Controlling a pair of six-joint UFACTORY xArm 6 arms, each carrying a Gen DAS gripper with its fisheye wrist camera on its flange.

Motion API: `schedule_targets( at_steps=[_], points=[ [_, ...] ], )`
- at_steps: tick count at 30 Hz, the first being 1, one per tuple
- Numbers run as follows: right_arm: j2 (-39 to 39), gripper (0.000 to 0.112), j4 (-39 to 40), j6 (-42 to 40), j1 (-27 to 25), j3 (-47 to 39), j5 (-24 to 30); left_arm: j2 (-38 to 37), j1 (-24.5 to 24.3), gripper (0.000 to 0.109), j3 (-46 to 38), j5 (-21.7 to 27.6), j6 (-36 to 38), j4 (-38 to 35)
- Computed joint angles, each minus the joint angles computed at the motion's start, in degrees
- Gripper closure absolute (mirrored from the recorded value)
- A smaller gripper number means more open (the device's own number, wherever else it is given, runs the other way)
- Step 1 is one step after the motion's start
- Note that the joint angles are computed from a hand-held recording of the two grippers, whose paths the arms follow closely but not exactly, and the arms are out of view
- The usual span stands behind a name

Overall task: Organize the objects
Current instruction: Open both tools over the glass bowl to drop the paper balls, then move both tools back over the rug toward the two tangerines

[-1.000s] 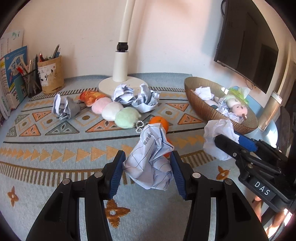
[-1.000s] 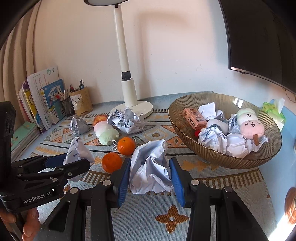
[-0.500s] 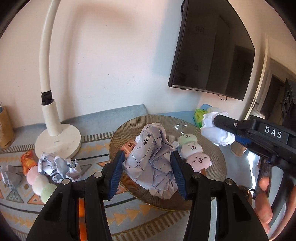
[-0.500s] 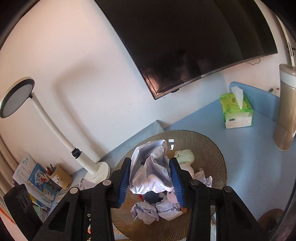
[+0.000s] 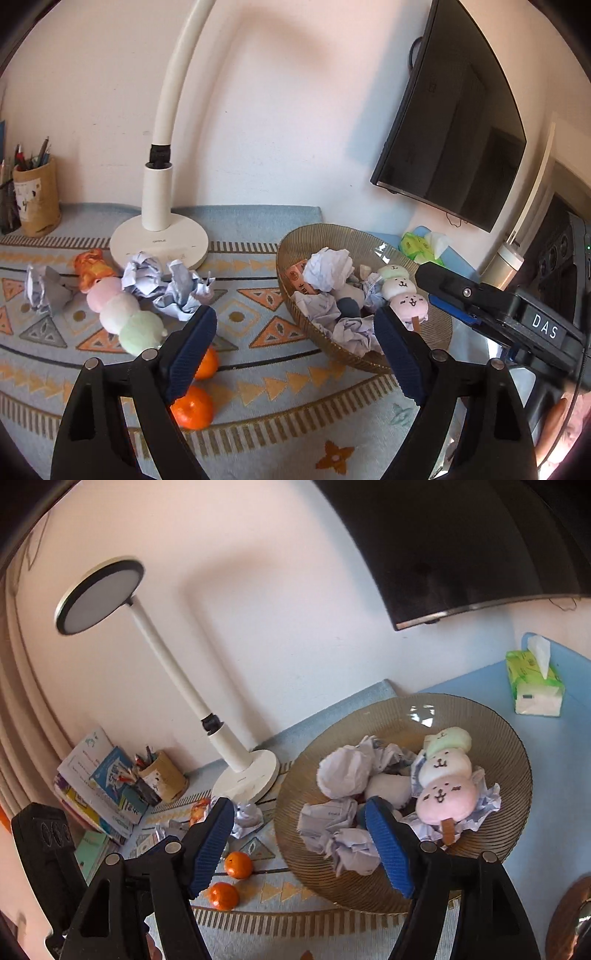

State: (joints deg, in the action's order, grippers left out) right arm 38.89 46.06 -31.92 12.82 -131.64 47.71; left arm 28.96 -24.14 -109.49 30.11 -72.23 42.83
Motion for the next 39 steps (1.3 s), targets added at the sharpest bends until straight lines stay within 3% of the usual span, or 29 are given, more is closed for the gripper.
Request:
schedule_targets(
  at_steps=[1,2,3,5,7,8,9,13,18,20,23,27,32,39],
  points=[
    [-3.7,0.035,0.6,-4.0,1.4,5.5,-1.6,-3.9,0.0,0.02,5.2,-0.5,-4.7,3.9],
    [-7.4,0.025,1.7,-7.6,2.9,11.4,-4.3,-7.7,-0.1,0.015,10.1,-0.2,-9.8,8.2],
    [-10.5,0.016,3.2,-10.6,4.3,16.8,-7.5,-11.3,-0.3,0.008,14.5,1.4,-14.3,12.2],
    [-14.3,0.013,3.3,-14.3,7.4,25.0,-15.0,-16.9,-1.5,0.006,21.5,7.5,-20.5,18.9],
    [-14.9,0.013,-3.4,-11.0,10.4,31.0,-25.3,-20.0,-2.9,0.006,25.8,16.5,-21.0,20.4],
    [-14.3,0.013,-7.7,-7.0,11.0,32.3,-27.6,-21.0,-3.0,0.006,27.7,19.4,-20.9,20.0],
    [-13.0,0.013,-9.9,-3.9,11.0,32.1,-27.5,-22.1,-2.4,0.006,30.0,20.0,-21.3,19.2],
    [-7.4,0.013,-12.8,5.3,8.6,25.0,-19.4,-27.5,1.6,0.006,40.0,12.5,-30.7,20.3],
    [-1.1,0.013,-11.4,10.9,5.7,14.9,-7.9,-28.5,4.6,0.006,42.8,6.2,-33.2,18.8],
    [0.4,0.013,-10.9,12.8,5.1,12.7,-6.2,-28.7,5.4,0.006,43.6,3.6,-33.3,18.1],
    [1.4,0.013,-8.1,13.0,4.2,11.0,-3.4,-29.0,5.1,0.006,43.9,4.1,-34.9,19.1],
    [0.7,0.013,-8.2,13.8,4.1,12.3,-4.5,-28.9,5.3,0.006,43.9,3.8,-34.6,18.3],
    [-4.1,0.013,-11.9,12.5,6.2,20.3,-13.9,-28.9,5.6,0.006,44.0,3.7,-34.7,17.9],
    [-6.6,0.013,-21.2,13.1,8.7,24.9,-19.6,-28.6,5.9,0.006,43.9,3.5,-34.2,16.1]
  ],
)
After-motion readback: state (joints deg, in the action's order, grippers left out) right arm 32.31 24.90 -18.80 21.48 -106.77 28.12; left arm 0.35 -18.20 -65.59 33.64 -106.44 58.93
